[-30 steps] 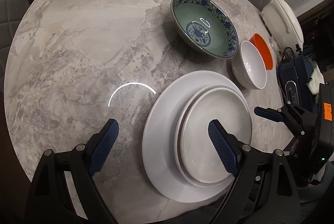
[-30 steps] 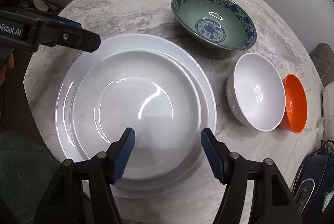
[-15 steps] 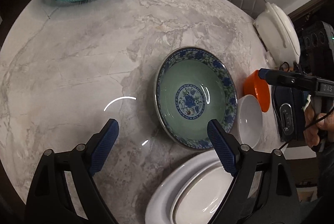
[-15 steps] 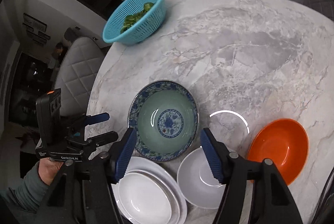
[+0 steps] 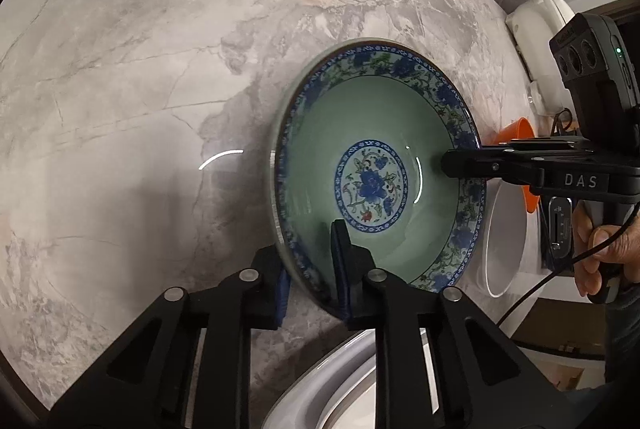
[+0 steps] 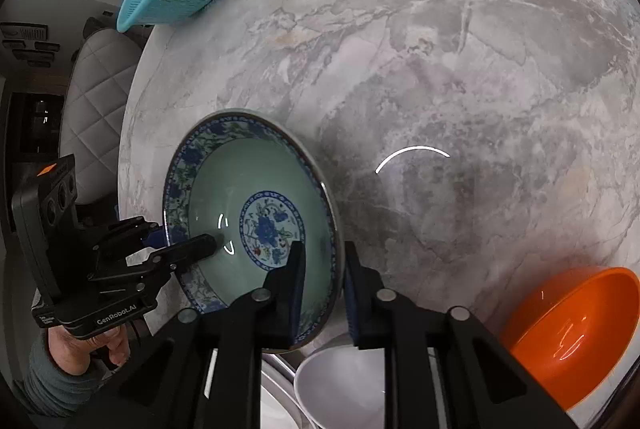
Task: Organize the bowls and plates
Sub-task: 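Close both grippers on the rim of the blue-patterned bowl, then lift the blue-patterned bowl with both grippers and carry it toward the dark appliance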
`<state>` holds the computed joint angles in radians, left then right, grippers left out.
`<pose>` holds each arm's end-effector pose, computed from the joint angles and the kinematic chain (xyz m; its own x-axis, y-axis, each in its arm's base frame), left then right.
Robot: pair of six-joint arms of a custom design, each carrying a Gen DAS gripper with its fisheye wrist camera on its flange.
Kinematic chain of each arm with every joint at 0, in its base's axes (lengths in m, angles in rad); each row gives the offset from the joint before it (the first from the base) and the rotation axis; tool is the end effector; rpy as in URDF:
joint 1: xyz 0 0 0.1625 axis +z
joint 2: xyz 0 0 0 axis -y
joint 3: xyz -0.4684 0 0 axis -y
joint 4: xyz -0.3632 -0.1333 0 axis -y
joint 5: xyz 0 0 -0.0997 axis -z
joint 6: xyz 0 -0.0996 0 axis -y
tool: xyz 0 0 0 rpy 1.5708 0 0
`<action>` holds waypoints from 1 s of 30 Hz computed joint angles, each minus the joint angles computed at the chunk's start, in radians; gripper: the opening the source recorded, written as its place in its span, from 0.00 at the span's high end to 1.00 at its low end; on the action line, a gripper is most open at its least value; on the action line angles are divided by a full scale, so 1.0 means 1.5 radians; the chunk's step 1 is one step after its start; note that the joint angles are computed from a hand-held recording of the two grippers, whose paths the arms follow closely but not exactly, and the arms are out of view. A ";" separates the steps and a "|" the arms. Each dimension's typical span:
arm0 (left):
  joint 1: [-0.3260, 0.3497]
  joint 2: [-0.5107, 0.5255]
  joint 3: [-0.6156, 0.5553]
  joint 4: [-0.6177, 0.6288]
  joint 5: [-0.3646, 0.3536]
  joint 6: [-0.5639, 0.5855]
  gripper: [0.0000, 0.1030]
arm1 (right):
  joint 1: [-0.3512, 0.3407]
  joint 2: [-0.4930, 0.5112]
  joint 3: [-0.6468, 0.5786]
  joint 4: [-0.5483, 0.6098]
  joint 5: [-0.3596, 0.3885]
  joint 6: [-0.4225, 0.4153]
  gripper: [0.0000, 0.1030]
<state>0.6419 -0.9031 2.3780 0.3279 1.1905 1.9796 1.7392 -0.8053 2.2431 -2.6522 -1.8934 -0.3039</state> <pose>-0.0635 -0.2600 0.1017 -0.9091 -0.2187 -0.3546 -0.1375 0.9610 -0.2401 0.1729 -0.4100 0.0169 -0.8275 -0.5322 0.1791 -0.4241 0.8014 0.4218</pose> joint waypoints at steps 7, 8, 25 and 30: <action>-0.010 -0.004 0.006 -0.009 -0.003 -0.010 0.88 | -0.008 0.001 0.011 -0.023 0.012 0.002 0.91; -0.014 -0.006 0.005 -0.003 -0.005 -0.016 0.88 | -0.013 -0.004 0.015 -0.026 0.014 -0.001 0.91; -0.259 -0.033 -0.066 0.123 0.017 -0.078 0.87 | -0.022 -0.267 0.143 -0.048 0.071 0.000 0.91; -0.328 0.032 -0.112 0.102 0.067 -0.066 0.87 | -0.069 -0.429 0.224 -0.042 0.069 -0.003 0.91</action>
<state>0.1494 -0.8555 2.2092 0.4806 1.2911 1.8808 1.6357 -1.4483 2.5796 -2.7147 -1.7897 -0.3082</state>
